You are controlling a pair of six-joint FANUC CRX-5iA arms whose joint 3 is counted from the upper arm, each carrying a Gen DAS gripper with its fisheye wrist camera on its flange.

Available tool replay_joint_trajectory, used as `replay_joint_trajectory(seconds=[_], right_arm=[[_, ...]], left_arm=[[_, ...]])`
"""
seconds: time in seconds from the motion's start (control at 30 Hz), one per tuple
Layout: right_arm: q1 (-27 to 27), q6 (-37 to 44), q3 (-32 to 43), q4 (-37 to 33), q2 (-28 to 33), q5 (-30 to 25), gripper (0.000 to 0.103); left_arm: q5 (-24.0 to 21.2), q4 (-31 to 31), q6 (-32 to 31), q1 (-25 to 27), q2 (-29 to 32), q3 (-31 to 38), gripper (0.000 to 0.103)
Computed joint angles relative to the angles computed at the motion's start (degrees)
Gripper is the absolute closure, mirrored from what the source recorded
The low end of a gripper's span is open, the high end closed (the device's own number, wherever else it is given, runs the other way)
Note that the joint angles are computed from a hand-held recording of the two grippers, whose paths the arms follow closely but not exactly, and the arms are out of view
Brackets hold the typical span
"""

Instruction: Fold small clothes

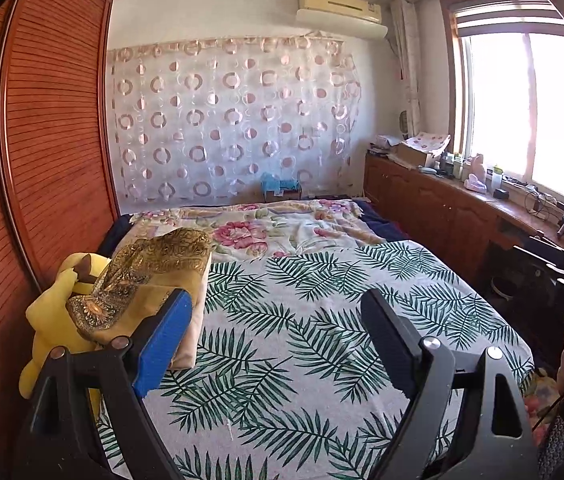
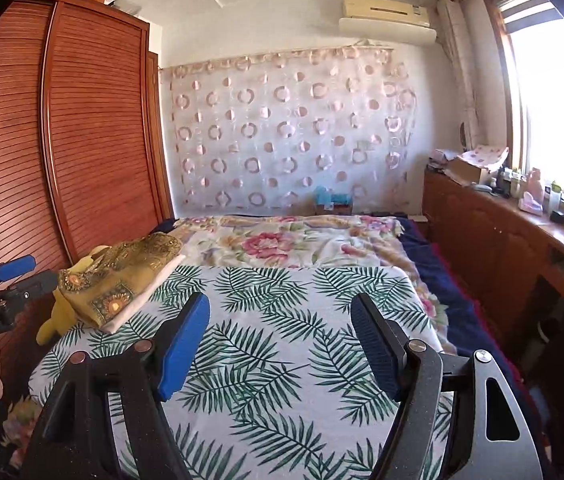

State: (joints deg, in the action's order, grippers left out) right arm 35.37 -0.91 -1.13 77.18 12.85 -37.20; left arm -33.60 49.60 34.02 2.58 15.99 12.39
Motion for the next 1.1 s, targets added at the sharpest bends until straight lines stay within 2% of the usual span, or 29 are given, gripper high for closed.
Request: replay_joint_trajectory(seconds=[0.33, 1.1], right_arm=[[-0.7, -1.5, -0.5, 1.5, 0.1, 0.9, 0.028], [-2.8, 0.5, -1.7, 0.3, -0.9, 3.8, 0.028]], left_arm=[[1.9, -1.5, 1.3, -0.3, -0.1, -0.5, 0.016], [1.7, -3.1, 2.8, -0.1, 0.2, -0.1, 0.016]])
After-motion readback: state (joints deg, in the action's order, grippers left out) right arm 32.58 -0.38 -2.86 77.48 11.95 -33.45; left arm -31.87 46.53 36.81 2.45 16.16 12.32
